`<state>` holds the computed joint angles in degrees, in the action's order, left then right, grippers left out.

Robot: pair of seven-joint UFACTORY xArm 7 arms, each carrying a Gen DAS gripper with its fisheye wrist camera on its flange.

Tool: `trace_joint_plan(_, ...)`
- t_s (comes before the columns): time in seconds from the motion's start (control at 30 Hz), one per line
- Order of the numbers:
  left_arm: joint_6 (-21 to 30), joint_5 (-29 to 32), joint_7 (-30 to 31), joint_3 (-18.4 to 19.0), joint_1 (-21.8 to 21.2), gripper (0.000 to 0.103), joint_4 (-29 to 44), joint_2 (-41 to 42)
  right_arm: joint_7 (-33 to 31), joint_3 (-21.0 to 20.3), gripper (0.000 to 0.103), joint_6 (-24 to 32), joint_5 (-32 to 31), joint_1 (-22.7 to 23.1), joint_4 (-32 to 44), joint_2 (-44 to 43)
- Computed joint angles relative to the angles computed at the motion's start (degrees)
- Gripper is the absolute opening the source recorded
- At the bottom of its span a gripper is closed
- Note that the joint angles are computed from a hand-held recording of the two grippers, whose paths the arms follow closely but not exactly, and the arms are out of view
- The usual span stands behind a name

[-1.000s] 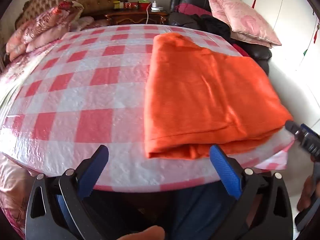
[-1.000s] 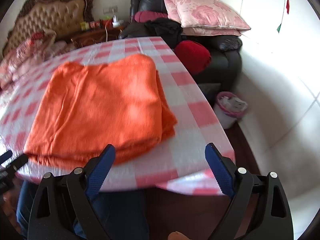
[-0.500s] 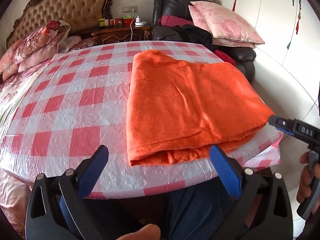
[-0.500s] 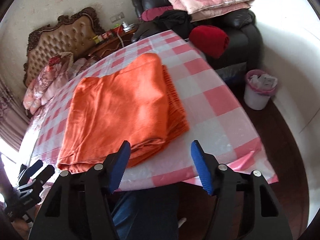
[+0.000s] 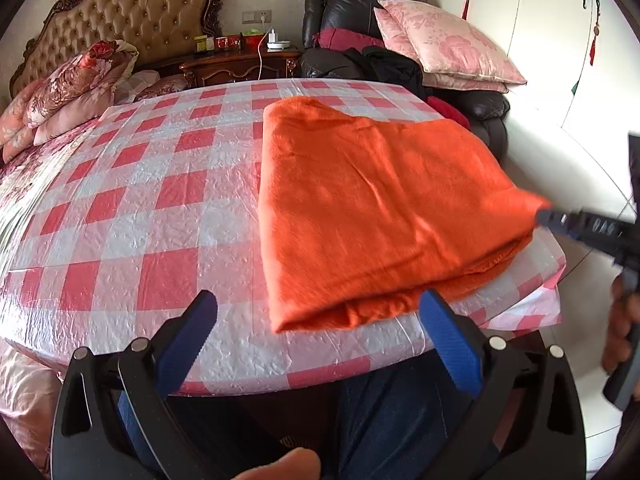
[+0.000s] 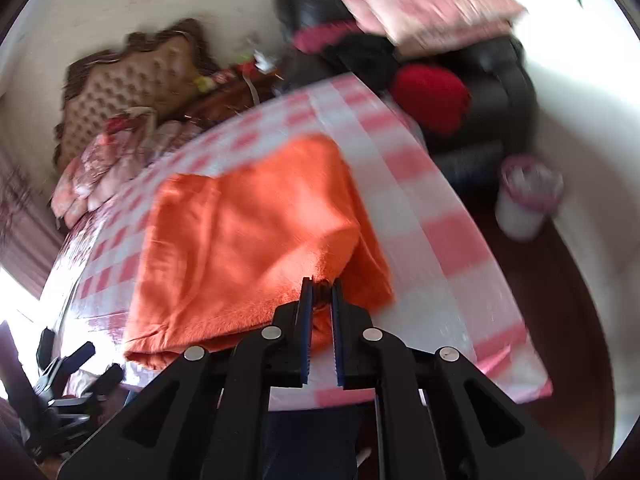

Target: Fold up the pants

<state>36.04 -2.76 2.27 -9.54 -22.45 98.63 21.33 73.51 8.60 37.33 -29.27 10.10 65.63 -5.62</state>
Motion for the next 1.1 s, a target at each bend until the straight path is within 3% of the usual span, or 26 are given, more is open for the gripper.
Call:
trace_joint_plan(0.13, 0.8, -1.3, 0.4, -0.5, 0.4, 0.101, 0.5, 0.4, 1.2, 0.4, 0.010, 0.5, -1.2, 0.0, -1.2, -0.5)
trace_joint_plan(0.17, 0.8, -1.7, 0.9, -0.7, 0.5, 0.101, 0.5, 0.4, 2.1, 1.0, 0.013, 3.4, -2.5, 0.1, 0.0, -0.3)
trace_joint_plan(0.23, 0.4, -3.9, 2.9, -1.7, 1.4, 0.101, 0.3, 0.2, 3.5, 2.0, 0.029, 9.2, -5.1, 0.8, 2.1, 0.0)
trace_joint_plan(0.3, 0.3, -5.5, 3.7, -2.0, 1.7, 0.101, 0.4, -0.1, 4.2, 4.6, 0.029, 18.3, -9.2, 1.8, 6.3, 1.5)
trace_joint_plan(0.37, 2.2, -6.4, 3.8, -2.1, 1.8, 0.101, 1.5, -0.4, 2.9, 4.1, 0.035, 23.6, -9.9, 4.6, 9.1, 2.9)
trace_joint_plan(0.43, 3.8, -8.2, 4.3, -2.4, 2.2, 0.101, 1.9, -1.1, 3.9, 4.7, 0.066, 28.4, -11.5, 7.0, 11.3, 3.5)
trace_joint_plan(0.57, 4.2, -11.2, 7.5, -3.4, 2.5, 0.101, 0.2, -4.5, 4.4, 5.2, 0.070, 35.6, -12.8, 11.0, 15.9, 4.9)
trace_joint_plan(0.73, 3.3, -12.6, 8.4, -3.2, 1.4, 0.101, -2.0, -8.3, 4.7, 5.7, 0.084, 42.8, -15.9, 15.7, 21.6, 6.9)
trace_joint_plan(1.1, 2.3, -11.0, 6.1, -2.2, 0.9, 0.101, -2.0, -9.3, 4.5, 4.6, 0.086, 44.7, -17.6, 18.5, 24.4, 7.4)
